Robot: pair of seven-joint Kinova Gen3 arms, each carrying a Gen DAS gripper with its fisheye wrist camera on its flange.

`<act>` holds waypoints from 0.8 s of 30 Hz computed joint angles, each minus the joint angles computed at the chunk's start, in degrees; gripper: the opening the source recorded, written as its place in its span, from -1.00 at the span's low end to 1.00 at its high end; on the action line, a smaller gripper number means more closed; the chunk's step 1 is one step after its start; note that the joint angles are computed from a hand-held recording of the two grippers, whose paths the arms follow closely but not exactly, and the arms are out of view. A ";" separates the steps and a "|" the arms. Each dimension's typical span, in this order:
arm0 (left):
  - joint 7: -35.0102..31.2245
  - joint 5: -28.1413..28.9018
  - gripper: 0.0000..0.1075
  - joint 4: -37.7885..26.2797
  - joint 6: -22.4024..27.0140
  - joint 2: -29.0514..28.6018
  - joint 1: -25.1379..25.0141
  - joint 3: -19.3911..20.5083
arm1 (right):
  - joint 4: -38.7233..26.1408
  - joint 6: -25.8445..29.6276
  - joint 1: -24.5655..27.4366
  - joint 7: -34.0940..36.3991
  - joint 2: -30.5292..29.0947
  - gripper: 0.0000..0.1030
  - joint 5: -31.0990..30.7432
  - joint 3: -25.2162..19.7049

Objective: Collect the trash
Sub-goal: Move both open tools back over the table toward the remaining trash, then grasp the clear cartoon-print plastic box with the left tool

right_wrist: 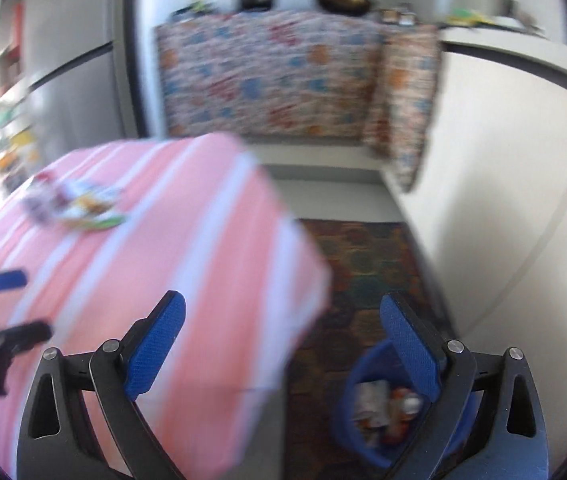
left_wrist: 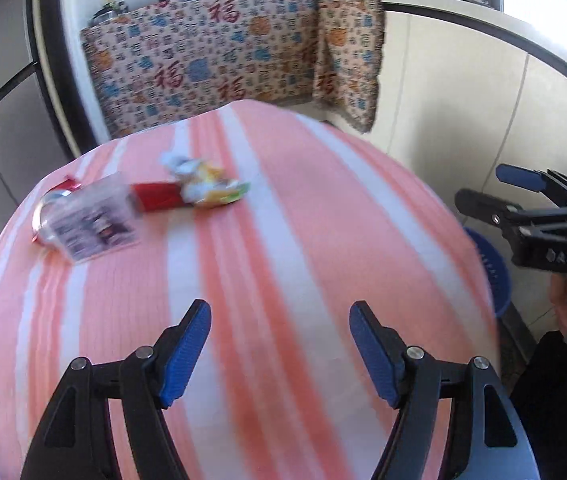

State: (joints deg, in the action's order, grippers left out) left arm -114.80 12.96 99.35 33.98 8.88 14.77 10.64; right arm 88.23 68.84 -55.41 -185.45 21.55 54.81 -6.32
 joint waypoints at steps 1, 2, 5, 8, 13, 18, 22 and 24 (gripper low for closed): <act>-0.61 0.13 0.37 0.82 -0.44 -0.29 -1.12 -0.77 | -2.65 -1.09 1.20 2.33 2.07 0.91 -0.03 -1.67; -0.77 -0.18 0.37 1.31 -0.95 -0.25 -2.22 -1.71 | -5.31 -1.84 3.13 4.66 4.20 0.91 0.34 -4.32; -2.35 0.00 0.37 1.77 -1.72 0.72 -5.63 -3.29 | -13.27 -2.52 5.87 11.65 9.68 0.91 -0.92 -7.37; -5.30 2.49 0.45 0.32 0.12 2.61 -9.05 -3.73 | -19.08 -4.84 4.47 17.35 13.17 0.91 -7.40 -2.64; -12.81 7.82 0.70 -1.83 3.41 4.52 -14.53 -2.19 | -23.54 -5.38 3.48 22.84 15.64 0.96 -15.64 2.32; -15.71 8.26 0.74 -9.12 7.05 9.53 -15.08 -1.63 | -23.99 -5.91 1.84 23.84 16.02 0.98 -18.04 5.45; -20.02 10.30 0.74 -15.96 9.58 14.25 -16.84 -0.10 | -23.88 -6.54 1.06 24.65 15.90 0.99 -19.50 7.41; -21.77 10.55 0.74 -17.30 7.64 15.21 -16.87 0.35 | -23.77 -6.73 0.81 24.79 15.85 0.99 -19.84 7.90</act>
State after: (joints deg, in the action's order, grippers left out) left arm -136.57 23.51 82.05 41.63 24.09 -2.09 10.99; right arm 64.45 62.11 -54.59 -160.66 37.40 34.97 1.58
